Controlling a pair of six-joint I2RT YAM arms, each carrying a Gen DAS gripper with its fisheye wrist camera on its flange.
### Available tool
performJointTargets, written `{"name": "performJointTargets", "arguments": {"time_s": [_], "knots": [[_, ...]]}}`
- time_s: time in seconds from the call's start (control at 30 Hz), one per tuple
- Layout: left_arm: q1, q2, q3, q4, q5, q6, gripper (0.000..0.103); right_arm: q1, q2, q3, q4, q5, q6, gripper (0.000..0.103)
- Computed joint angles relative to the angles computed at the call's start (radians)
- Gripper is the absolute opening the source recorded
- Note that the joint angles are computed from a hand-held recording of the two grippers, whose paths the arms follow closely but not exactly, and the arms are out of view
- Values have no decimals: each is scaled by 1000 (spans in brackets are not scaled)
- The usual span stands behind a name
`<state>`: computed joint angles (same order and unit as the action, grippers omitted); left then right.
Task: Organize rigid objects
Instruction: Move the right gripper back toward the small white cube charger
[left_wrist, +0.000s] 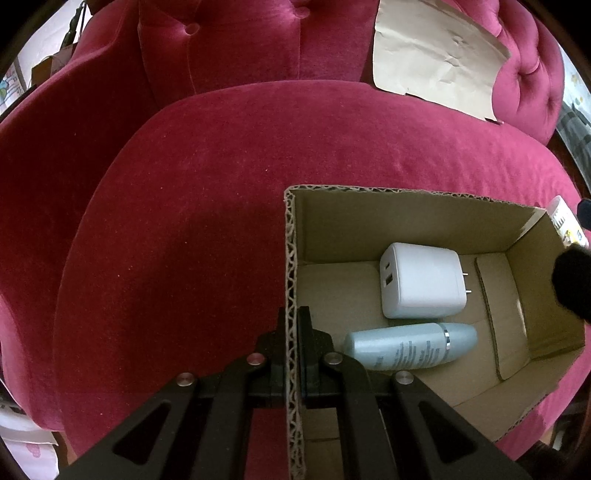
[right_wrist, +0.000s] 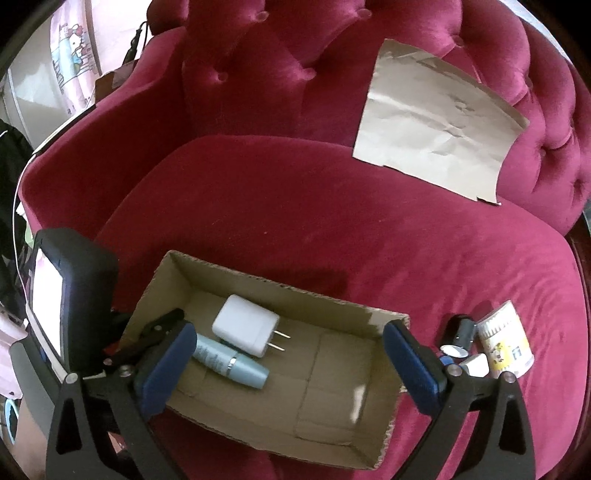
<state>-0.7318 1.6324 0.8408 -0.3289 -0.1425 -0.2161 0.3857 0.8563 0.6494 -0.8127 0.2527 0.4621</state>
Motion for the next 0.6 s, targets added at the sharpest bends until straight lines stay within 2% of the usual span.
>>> {"name": "performJointTargets", "arguments": {"time_s": [0.27, 0.6], "knots": [[-4, 3, 4, -4, -6, -4, 3, -183, -86, -19, -39, -49, -119, 103], [-11, 6, 10, -11, -14, -9, 3, -529, -168, -42, -67, -182, -357, 103]]}}
